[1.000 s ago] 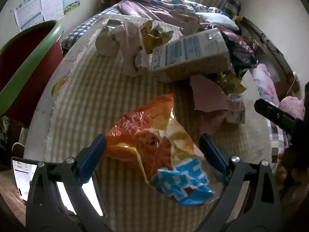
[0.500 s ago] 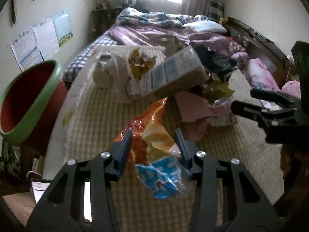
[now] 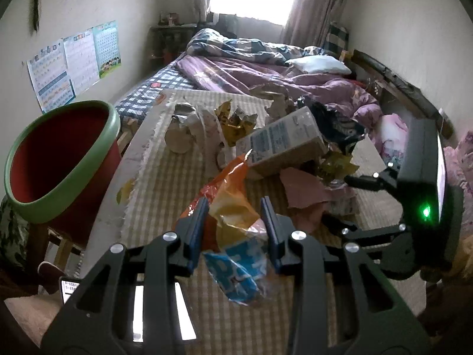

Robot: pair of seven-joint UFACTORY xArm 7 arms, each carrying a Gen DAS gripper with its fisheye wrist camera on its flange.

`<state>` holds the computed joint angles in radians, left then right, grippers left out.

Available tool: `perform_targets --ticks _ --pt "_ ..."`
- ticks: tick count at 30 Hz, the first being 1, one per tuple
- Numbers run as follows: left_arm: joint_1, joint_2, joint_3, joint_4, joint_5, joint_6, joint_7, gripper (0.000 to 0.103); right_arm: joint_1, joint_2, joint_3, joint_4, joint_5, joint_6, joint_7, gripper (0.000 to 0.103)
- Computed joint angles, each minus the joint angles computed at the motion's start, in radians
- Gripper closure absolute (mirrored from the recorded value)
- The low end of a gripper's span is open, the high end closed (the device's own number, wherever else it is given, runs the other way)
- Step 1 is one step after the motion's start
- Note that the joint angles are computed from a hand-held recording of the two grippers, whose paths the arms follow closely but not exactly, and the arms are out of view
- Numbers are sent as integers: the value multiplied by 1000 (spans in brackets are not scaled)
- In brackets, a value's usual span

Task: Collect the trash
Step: 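Carry chip bag to red bin with left tool while right tool carries pink bag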

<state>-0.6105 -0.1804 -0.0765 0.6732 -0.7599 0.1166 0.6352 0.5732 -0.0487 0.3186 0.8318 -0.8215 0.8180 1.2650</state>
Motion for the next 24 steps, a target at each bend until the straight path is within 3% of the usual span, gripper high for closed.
perform_targets --ticks 5,9,12,15,19,21,24 --pt "-22 -21 41 -4 -71 -17 76 69 -31 -130 -2 -82 37 -163 60 49" --pt "-12 -27 76 14 -96 -61 122 69 -90 -188 32 -70 28 -246 97 49" --pt "27 -23 98 35 -58 -75 103 68 -146 -141 44 6 -14 -309 131 49" --pt "69 2 130 75 -27 -81 87 68 -177 -63 49 81 -104 -390 237 48" --pt "133 80 159 179 -46 -57 124 68 -155 80 -7 247 -176 -468 289 48" --pt "175 134 164 251 -56 -22 143 68 -138 158 -37 340 -176 -500 271 48" --pt "245 212 157 350 5 56 67 68 -124 292 -75 494 -119 -571 219 47"
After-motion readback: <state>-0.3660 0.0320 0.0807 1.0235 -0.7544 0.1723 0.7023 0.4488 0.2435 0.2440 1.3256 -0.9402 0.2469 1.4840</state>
